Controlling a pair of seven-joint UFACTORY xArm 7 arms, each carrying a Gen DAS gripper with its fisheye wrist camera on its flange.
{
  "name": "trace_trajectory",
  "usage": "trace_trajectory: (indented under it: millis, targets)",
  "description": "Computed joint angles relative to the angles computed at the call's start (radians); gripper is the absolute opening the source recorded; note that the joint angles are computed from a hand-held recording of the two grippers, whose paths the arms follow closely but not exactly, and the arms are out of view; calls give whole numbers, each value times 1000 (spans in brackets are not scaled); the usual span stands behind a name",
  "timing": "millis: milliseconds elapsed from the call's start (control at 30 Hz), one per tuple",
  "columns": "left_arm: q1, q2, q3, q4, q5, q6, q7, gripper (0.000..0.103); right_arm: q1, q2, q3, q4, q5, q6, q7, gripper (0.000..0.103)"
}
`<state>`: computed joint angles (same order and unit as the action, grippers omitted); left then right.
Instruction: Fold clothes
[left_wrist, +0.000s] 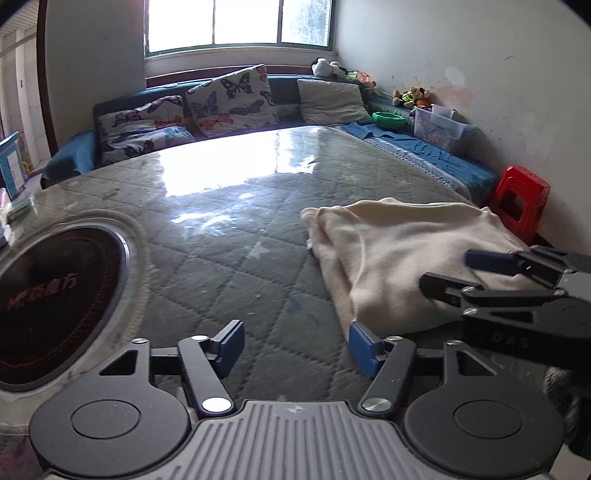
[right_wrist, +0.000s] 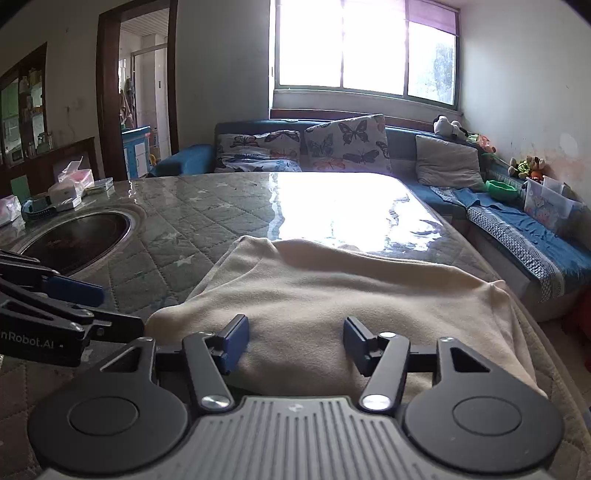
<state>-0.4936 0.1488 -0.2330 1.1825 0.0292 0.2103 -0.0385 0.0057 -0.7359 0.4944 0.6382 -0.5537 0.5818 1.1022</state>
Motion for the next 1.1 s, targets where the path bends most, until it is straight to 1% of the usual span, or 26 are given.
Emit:
trace_trajectory:
  millis: [33, 100, 167, 300, 367, 400, 467, 567, 633, 667, 800, 900, 1100]
  targets:
    - [-3, -8, 10, -11, 16, -3, -15, 75, 1, -1, 5, 4, 0, 3, 3, 76]
    - [6, -24, 11, -31, 8, -6, -17, 79, 3, -3, 16, 12, -1, 9, 10, 86]
    - [17, -40, 9, -49, -10, -5, -15, 89, 6, -3, 26, 18, 0, 19, 18, 88]
    - [31, -77, 14, -90, -20, -6, -32, 95, 15, 4, 42, 27, 1, 42, 38, 100]
    - [35, -96, 15, -111, -18, -9, -43, 100, 15, 7, 58, 33, -3, 56, 58, 100]
    - [38, -104, 13, -121, -28, -12, -34, 100, 16, 9, 67, 37, -6, 66, 69, 103]
    - [41, -120, 9, -139, -41, -15, -23, 103, 20, 11, 79, 45, -11, 89, 86, 103]
    - [39, -141, 6, -166, -42, -33, -19, 103, 32, 2, 86, 49, -13, 123, 121, 103]
    - [36, -151, 2, -178, -70, -37, 6, 103, 46, -10, 81, 45, -6, 141, 140, 103]
    - [34, -155, 1, -182, -68, -37, 4, 103, 52, -17, 82, 43, -2, 156, 150, 103]
    - [34, -167, -2, -199, 16, -45, -72, 103, 75, -41, 84, 37, 14, 222, 178, 103]
    - [27, -173, -4, -210, -3, -47, -56, 103, 93, -60, 83, 30, 27, 264, 200, 103]
    - [10, -180, -13, -223, -20, -44, -32, 103, 121, -95, 74, 6, 53, 303, 251, 103]
